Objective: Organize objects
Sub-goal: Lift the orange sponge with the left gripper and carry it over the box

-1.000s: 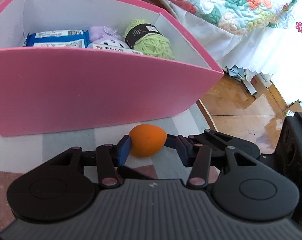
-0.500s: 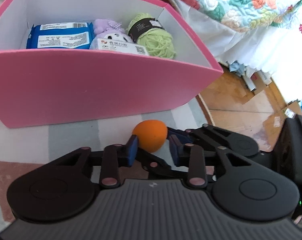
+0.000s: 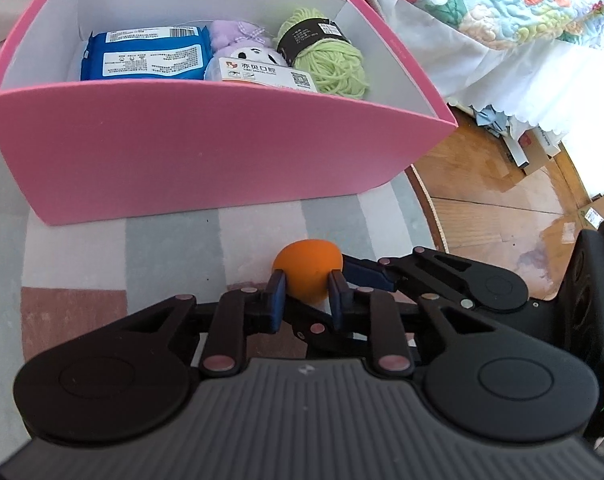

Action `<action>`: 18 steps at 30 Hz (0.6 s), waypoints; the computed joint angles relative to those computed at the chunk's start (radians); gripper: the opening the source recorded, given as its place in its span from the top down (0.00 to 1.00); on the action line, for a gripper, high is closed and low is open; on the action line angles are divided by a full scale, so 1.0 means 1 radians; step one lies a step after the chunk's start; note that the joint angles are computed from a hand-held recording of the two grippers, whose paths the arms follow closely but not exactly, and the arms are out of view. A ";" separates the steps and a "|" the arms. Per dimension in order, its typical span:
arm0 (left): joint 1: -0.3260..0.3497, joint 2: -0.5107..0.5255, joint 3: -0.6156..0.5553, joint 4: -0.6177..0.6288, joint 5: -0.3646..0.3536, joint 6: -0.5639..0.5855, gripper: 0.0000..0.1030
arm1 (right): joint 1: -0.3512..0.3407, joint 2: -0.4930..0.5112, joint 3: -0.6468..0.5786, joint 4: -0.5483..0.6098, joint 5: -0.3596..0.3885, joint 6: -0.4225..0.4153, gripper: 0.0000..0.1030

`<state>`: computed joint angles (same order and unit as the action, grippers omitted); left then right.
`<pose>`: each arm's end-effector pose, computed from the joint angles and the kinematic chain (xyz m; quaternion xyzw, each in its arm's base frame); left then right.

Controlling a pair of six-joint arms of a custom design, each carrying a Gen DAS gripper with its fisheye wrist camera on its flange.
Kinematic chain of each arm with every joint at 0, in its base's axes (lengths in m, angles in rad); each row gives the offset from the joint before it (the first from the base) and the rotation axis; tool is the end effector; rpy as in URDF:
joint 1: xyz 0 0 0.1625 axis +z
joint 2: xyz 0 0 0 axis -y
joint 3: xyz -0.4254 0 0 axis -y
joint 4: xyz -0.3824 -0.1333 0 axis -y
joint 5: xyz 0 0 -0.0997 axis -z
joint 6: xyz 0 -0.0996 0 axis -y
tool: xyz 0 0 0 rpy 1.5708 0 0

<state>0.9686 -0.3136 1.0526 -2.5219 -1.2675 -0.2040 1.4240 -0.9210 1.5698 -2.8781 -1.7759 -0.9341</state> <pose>-0.3215 -0.7556 -0.0358 0.1787 0.9667 -0.1552 0.0971 0.0093 -0.7096 0.2540 0.3305 -0.8820 0.2260 0.2486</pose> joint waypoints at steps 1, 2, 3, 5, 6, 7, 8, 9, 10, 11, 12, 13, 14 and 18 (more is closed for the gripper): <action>0.000 -0.002 0.002 0.003 -0.003 -0.004 0.79 | 0.001 -0.003 0.000 0.012 -0.004 0.007 0.52; -0.001 -0.005 0.005 0.005 -0.003 -0.007 0.79 | -0.001 -0.008 0.001 0.026 0.000 0.010 0.52; -0.003 -0.010 0.011 0.001 -0.003 -0.004 0.79 | -0.005 -0.013 0.002 0.038 0.010 0.009 0.52; -0.007 -0.019 0.025 -0.014 -0.004 -0.003 0.79 | -0.007 -0.028 0.006 0.062 0.025 0.015 0.52; -0.008 -0.023 0.031 -0.019 -0.006 -0.004 0.79 | -0.006 -0.031 0.002 0.077 0.028 0.019 0.52; -0.009 -0.029 0.040 -0.025 -0.009 -0.004 0.79 | -0.005 -0.036 0.002 0.088 0.030 0.018 0.52; -0.010 -0.036 0.049 -0.029 -0.012 -0.009 0.79 | -0.003 -0.041 0.003 0.095 0.031 0.012 0.52; -0.011 -0.040 0.053 -0.029 -0.014 -0.013 0.79 | -0.001 -0.045 0.005 0.100 0.030 0.005 0.52; -0.012 -0.045 0.059 -0.029 -0.017 -0.015 0.79 | 0.002 -0.049 0.008 0.104 0.027 -0.003 0.52; -0.013 -0.050 0.066 -0.030 -0.020 -0.018 0.79 | 0.006 -0.053 0.012 0.106 0.022 -0.010 0.52; -0.014 -0.056 0.073 -0.031 -0.023 -0.022 0.79 | 0.009 -0.057 0.017 0.107 0.015 -0.015 0.52; -0.014 -0.060 0.079 -0.033 -0.025 -0.024 0.79 | 0.013 -0.061 0.021 0.110 0.009 -0.020 0.52; -0.015 -0.067 0.091 -0.040 -0.025 -0.028 0.79 | 0.018 -0.056 0.006 0.124 0.002 -0.020 0.52; -0.027 -0.101 0.155 -0.074 -0.004 -0.070 0.79 | 0.023 -0.077 -0.002 0.215 0.006 0.022 0.51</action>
